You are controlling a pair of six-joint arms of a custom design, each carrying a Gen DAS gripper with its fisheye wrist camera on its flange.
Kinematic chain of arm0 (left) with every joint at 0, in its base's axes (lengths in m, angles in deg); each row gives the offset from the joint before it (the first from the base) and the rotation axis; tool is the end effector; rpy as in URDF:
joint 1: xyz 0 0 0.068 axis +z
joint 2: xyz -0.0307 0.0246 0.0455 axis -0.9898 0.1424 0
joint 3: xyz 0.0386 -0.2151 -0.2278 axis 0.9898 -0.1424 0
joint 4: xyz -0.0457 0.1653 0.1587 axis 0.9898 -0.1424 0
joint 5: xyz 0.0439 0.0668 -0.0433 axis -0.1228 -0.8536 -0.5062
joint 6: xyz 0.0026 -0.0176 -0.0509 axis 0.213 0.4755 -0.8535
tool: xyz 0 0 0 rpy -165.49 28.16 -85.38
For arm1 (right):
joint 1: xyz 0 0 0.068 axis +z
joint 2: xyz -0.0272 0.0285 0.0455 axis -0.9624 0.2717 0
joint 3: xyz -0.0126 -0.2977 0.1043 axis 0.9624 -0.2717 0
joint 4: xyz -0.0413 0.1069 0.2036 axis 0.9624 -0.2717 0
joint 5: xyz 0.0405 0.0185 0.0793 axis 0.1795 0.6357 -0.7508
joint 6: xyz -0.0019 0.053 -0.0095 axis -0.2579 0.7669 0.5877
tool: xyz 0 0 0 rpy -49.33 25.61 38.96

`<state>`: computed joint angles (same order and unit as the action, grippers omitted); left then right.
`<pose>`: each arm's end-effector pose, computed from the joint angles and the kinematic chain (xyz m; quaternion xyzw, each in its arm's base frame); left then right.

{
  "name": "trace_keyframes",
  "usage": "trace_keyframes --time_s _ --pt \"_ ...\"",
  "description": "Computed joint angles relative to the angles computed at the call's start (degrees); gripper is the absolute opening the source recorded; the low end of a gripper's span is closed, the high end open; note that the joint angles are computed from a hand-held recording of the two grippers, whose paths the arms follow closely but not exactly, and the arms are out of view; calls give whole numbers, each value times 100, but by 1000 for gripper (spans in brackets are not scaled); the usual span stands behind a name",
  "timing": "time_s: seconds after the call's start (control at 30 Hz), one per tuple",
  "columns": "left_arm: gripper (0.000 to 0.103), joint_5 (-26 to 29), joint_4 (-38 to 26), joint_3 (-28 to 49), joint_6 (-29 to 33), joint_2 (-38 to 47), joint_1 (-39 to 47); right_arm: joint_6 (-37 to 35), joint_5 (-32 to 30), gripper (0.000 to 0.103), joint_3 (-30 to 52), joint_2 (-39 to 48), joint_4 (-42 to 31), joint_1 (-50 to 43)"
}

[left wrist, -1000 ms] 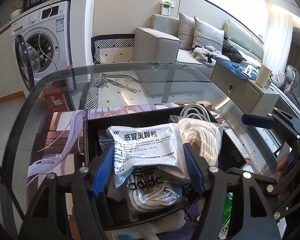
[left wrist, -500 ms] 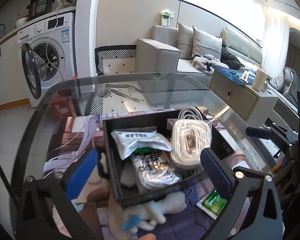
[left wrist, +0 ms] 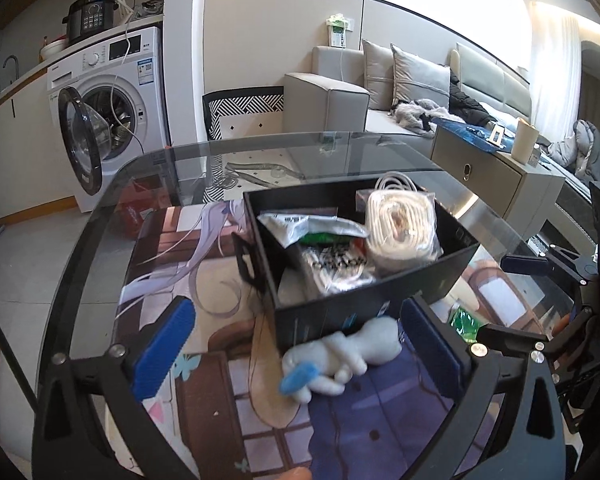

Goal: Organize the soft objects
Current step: 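Move the right gripper to the green medicine sachet and grasp it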

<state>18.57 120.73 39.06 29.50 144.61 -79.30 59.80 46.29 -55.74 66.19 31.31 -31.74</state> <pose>0.2440 -0.0055 0.1514 0.2106 0.8763 -0.1427 0.4091 0.1501 0.1218 0.1539 -0.0917 0.9217 0.0578 0.3723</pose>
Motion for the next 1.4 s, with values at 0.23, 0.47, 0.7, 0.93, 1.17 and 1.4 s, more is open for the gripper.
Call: trace_keyframes --time_s 0.23,0.47,0.7,0.93,1.17,1.4 --pt "103 -171 175 -141 36 56 -50 139 -208 102 -82 308 203 32" --pt "103 -339 -156 31 187 290 -169 263 -438 102 44 739 185 -30" --pt "103 -579 -330 75 222 431 -397 292 -442 102 171 983 95 89" --pt "103 -709 -478 166 171 590 -481 331 -309 102 297 1138 -59 215" --pt "103 -798 -714 360 74 841 -456 495 -40 102 376 1199 -284 509" --pt "103 -903 -722 402 28 1005 -444 571 -20 102 445 1218 -395 531"
